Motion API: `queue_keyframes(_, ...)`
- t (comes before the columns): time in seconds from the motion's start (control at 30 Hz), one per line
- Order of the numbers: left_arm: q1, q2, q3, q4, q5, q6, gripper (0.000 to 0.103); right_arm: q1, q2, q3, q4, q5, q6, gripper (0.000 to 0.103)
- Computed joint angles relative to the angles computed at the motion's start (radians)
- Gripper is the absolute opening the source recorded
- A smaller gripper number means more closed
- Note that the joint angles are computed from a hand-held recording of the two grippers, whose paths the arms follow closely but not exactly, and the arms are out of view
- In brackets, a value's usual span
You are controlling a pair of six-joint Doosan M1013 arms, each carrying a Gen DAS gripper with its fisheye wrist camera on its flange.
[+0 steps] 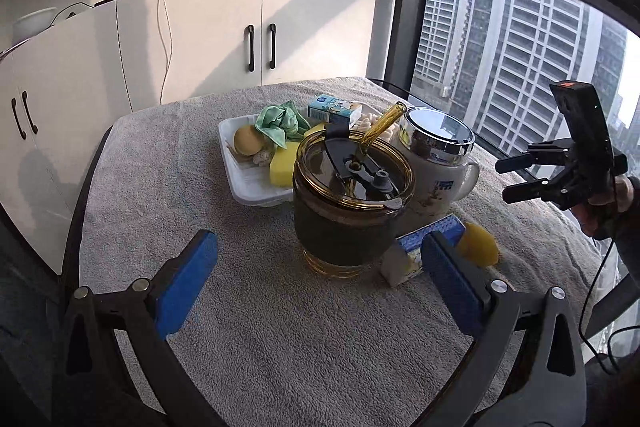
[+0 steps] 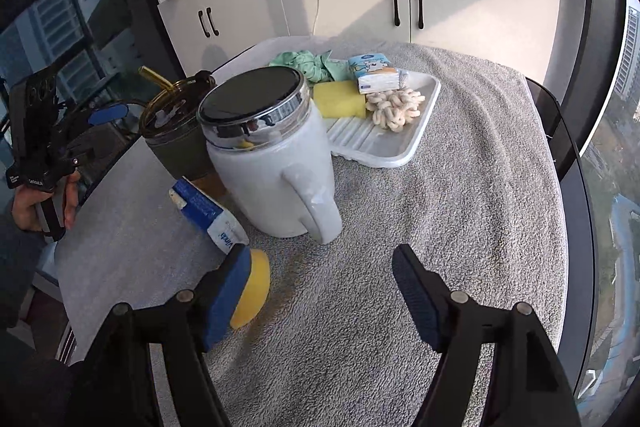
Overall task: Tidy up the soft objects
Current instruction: 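Move the left gripper to the blue tissue pack while the right gripper approaches the yellow egg sponge, then grasp the blue tissue pack with the left gripper while the right gripper grasps the yellow egg sponge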
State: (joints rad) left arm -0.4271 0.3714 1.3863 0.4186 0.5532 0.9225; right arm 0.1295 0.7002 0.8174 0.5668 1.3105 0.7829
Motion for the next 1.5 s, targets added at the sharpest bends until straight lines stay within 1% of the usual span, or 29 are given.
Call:
queue_keyframes(0.1,-0.022,0.000,0.013,-0.008,-0.005,0.026,0.103,0.001,-0.039,0.073,0.020,-0.024,-0.023,0.076)
queue_keyframes(0.17,-0.029,0.004,0.017,-0.033,-0.013,0.049,0.103,0.001,-0.061,0.117,0.036,-0.034,-0.034,0.076)
queue_keyframes(0.27,-0.031,0.014,0.018,-0.119,-0.037,0.102,0.103,0.008,-0.091,0.179,0.035,-0.060,-0.053,0.076)
queue_keyframes(0.4,-0.039,0.029,0.014,-0.182,-0.052,0.128,0.103,0.017,-0.117,0.242,0.037,-0.095,-0.059,0.076)
queue_keyframes(0.57,-0.058,0.053,-0.015,-0.170,-0.048,0.082,0.103,0.034,-0.137,0.299,0.015,-0.158,-0.050,0.076)
queue_keyframes(0.6,-0.061,0.058,-0.023,-0.169,-0.044,0.074,0.103,0.037,-0.138,0.304,0.012,-0.166,-0.045,0.076)
queue_keyframes(0.67,-0.069,0.074,-0.048,-0.128,-0.018,0.025,0.103,0.042,-0.137,0.307,0.011,-0.179,-0.032,0.076)
queue_keyframes(0.83,-0.079,0.110,-0.102,-0.099,0.032,-0.033,0.103,0.057,-0.132,0.308,-0.016,-0.233,0.008,0.076)
queue_keyframes(0.93,-0.079,0.132,-0.133,-0.083,0.078,-0.076,0.103,0.067,-0.123,0.300,-0.042,-0.251,0.024,0.074)
queue_keyframes(1.03,-0.082,0.147,-0.151,-0.059,0.113,-0.121,0.103,0.074,-0.115,0.294,-0.054,-0.255,0.027,0.071)
queue_keyframes(1.13,-0.089,0.163,-0.173,-0.026,0.156,-0.158,0.103,0.077,-0.115,0.296,-0.056,-0.271,0.023,0.064)
queue_keyframes(1.2,-0.092,0.172,-0.184,-0.010,0.181,-0.189,0.103,0.075,-0.114,0.295,-0.052,-0.274,0.026,0.054)
queue_keyframes(1.3,-0.099,0.177,-0.188,0.022,0.204,-0.245,0.103,0.069,-0.111,0.290,-0.048,-0.276,0.037,0.043)
queue_keyframes(1.37,-0.102,0.179,-0.188,0.037,0.214,-0.272,0.103,0.067,-0.110,0.290,-0.044,-0.277,0.041,0.041)
queue_keyframes(1.5,-0.096,0.181,-0.187,0.011,0.207,-0.286,0.103,0.065,-0.108,0.287,-0.041,-0.280,0.035,0.039)
